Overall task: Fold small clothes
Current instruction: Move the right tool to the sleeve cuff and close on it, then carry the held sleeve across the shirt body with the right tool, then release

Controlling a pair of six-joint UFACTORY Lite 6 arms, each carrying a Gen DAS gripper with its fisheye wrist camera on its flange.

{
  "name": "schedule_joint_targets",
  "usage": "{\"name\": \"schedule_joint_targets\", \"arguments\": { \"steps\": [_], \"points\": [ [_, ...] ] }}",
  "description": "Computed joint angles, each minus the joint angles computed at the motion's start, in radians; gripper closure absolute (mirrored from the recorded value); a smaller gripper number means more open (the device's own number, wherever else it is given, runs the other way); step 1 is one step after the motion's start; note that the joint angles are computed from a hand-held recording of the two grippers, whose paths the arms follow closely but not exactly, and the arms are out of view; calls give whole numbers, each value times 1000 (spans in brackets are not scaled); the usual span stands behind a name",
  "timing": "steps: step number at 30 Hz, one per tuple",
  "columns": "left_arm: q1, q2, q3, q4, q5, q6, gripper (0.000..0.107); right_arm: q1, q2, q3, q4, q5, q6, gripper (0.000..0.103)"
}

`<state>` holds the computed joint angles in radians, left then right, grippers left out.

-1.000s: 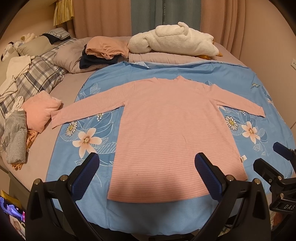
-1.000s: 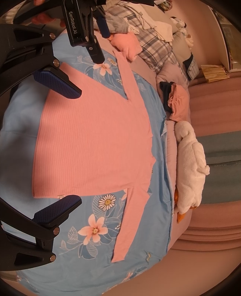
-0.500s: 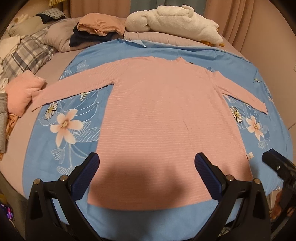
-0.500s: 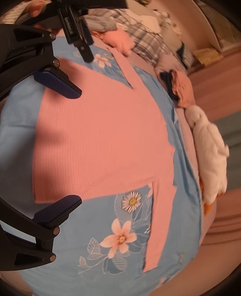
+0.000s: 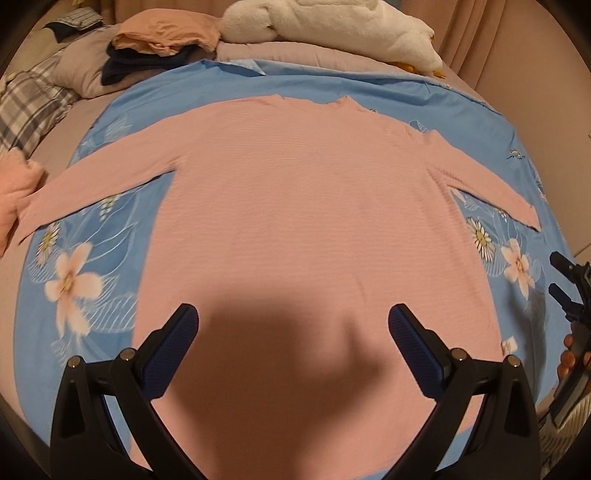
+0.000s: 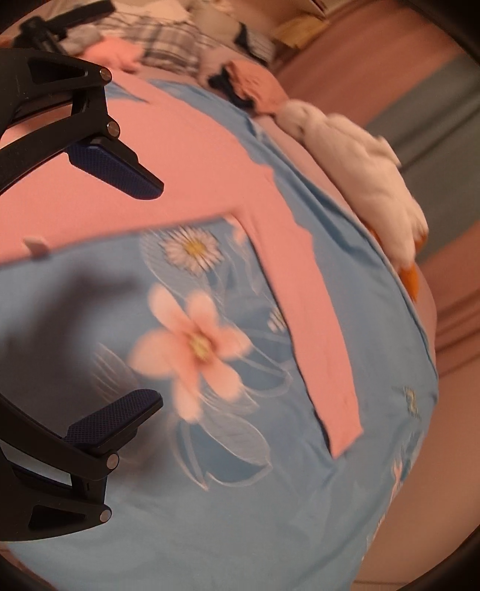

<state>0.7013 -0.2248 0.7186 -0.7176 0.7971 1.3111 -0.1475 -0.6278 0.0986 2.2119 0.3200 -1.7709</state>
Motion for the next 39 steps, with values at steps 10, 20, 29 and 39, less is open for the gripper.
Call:
{"name": "schedule_joint_targets", "arguments": {
  "steps": [10, 20, 29, 39],
  "points": [
    [-270, 144, 122, -60, -110, -147, 4, -389, 648, 360, -10, 372, -84, 11],
    [-419, 290, 239, -59, -176, -256, 4, -516, 1014, 638, -31, 543, 78, 28],
    [-487, 408, 347, -82, -201, -308, 5, -503, 1148, 806, -7, 527, 114, 89],
    [-361, 498, 476, -90, -93, -341, 5, -217, 690, 666, 220, 157, -341, 96]
  ]
}}
